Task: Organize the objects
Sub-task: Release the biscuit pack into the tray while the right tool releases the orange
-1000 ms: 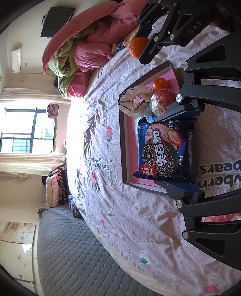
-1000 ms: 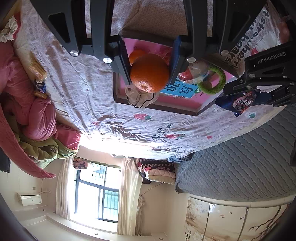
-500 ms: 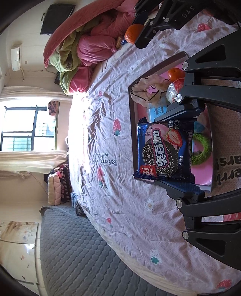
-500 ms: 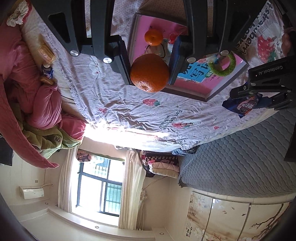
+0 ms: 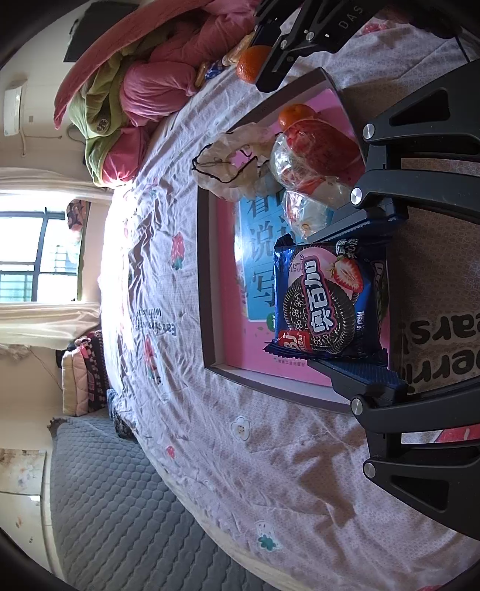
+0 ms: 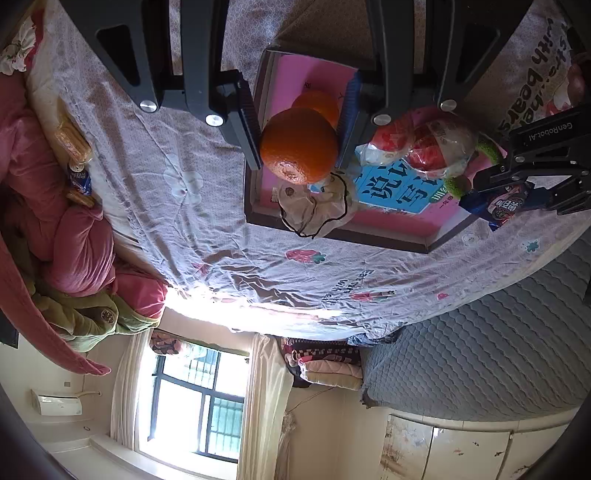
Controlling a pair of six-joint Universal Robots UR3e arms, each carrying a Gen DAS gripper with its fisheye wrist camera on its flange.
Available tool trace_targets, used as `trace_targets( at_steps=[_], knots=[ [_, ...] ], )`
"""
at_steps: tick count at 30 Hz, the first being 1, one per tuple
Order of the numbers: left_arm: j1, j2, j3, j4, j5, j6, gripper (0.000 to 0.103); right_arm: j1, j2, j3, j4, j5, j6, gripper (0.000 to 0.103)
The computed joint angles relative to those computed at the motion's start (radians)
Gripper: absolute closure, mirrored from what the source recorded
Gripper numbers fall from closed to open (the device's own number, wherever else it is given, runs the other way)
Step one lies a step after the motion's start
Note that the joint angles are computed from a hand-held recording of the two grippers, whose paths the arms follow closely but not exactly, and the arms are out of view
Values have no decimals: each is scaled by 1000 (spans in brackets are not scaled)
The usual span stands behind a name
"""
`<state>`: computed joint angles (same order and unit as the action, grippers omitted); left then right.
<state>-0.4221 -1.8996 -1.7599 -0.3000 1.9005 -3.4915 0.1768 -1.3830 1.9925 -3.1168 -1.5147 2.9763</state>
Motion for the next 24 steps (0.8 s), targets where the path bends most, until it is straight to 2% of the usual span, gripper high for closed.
trace_targets(
  at_steps=[11,24],
  knots=[
    [3,-22,-56,63,-4,0,45,-24,15,47,-12,16,-5,64],
    [-2,-22,-76,96,3,3,45,13,65,62,-58,-16,-5,64]
  ],
)
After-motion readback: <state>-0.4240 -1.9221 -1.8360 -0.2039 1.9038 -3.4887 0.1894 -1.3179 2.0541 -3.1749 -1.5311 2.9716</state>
